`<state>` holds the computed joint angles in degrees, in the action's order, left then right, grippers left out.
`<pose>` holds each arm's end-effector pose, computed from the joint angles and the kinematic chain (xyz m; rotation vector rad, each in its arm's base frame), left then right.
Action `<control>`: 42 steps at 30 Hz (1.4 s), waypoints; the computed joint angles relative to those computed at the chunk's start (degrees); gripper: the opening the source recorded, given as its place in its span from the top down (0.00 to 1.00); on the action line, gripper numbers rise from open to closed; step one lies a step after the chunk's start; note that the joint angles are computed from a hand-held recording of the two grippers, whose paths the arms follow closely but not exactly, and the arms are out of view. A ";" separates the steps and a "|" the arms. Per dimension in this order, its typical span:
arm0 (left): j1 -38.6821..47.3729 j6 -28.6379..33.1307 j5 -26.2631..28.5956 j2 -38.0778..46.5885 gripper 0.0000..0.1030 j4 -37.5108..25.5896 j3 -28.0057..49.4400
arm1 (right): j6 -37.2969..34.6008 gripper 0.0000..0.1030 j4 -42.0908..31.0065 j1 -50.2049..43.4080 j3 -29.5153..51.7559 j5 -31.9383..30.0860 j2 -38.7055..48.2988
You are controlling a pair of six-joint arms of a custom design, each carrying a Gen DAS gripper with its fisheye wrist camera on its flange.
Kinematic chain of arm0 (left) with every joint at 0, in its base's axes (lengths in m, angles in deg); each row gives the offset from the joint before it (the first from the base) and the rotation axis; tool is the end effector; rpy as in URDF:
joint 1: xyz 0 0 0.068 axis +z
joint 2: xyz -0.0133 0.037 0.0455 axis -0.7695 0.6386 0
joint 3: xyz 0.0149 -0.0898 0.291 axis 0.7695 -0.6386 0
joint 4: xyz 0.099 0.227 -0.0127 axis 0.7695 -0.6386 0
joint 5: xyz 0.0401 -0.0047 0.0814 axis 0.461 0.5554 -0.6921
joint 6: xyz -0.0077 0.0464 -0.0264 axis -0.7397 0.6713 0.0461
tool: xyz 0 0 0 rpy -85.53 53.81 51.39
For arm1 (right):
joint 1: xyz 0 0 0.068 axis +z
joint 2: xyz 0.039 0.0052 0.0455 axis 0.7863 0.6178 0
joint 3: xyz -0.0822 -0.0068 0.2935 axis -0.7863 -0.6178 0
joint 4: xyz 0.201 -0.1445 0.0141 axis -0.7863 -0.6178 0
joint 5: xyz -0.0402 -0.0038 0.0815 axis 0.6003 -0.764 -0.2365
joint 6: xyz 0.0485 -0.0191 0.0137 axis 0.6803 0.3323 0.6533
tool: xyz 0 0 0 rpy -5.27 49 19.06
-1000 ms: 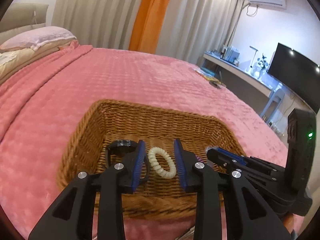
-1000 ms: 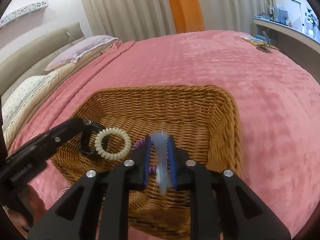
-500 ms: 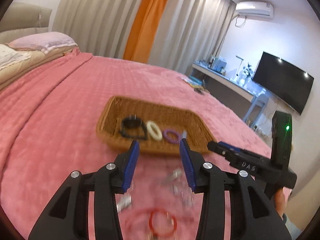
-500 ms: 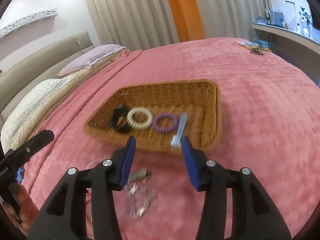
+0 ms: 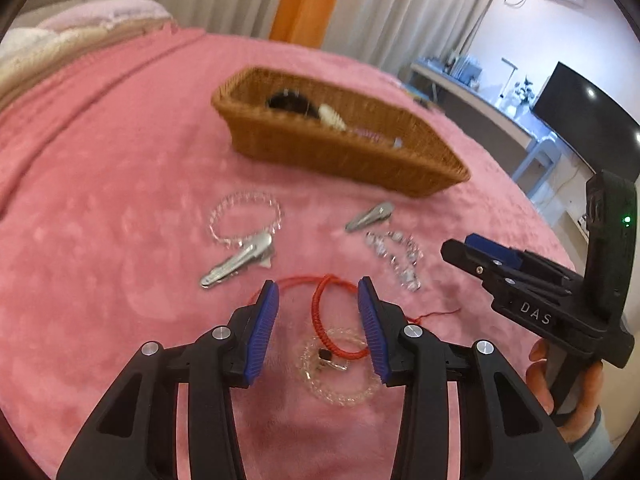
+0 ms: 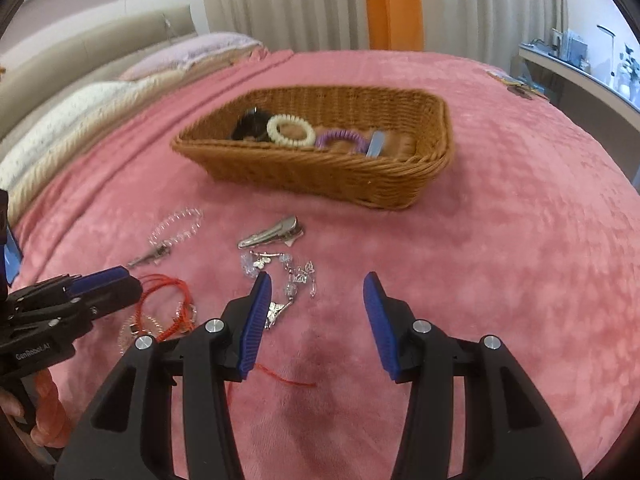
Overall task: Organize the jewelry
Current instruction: 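Grasp the red string bracelet with the left tool while the right tool grasps the silver earrings, then carry both items into the wicker basket and open both tools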
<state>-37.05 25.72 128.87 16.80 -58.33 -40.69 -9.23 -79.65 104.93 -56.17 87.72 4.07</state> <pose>0.1993 0.0222 0.1079 0.6424 2.3569 -0.6811 0.1211 0.1228 0.1194 0.2973 2.3083 -0.0282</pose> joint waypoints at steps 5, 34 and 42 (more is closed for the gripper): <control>-1.21 -1.61 0.42 6.37 0.64 0.39 3.67 | -6.69 0.57 4.17 -5.22 2.76 -3.96 5.78; 5.43 3.79 9.19 5.37 0.98 5.34 -1.43 | -7.68 0.93 6.18 3.69 2.60 6.13 5.45; 7.03 5.88 11.79 1.18 0.98 1.67 -1.70 | -4.25 0.93 -1.90 7.21 3.84 7.82 -1.83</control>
<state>-30.02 31.61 140.66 17.98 -56.67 -42.39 -13.49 -81.55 112.14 -52.33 95.54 2.24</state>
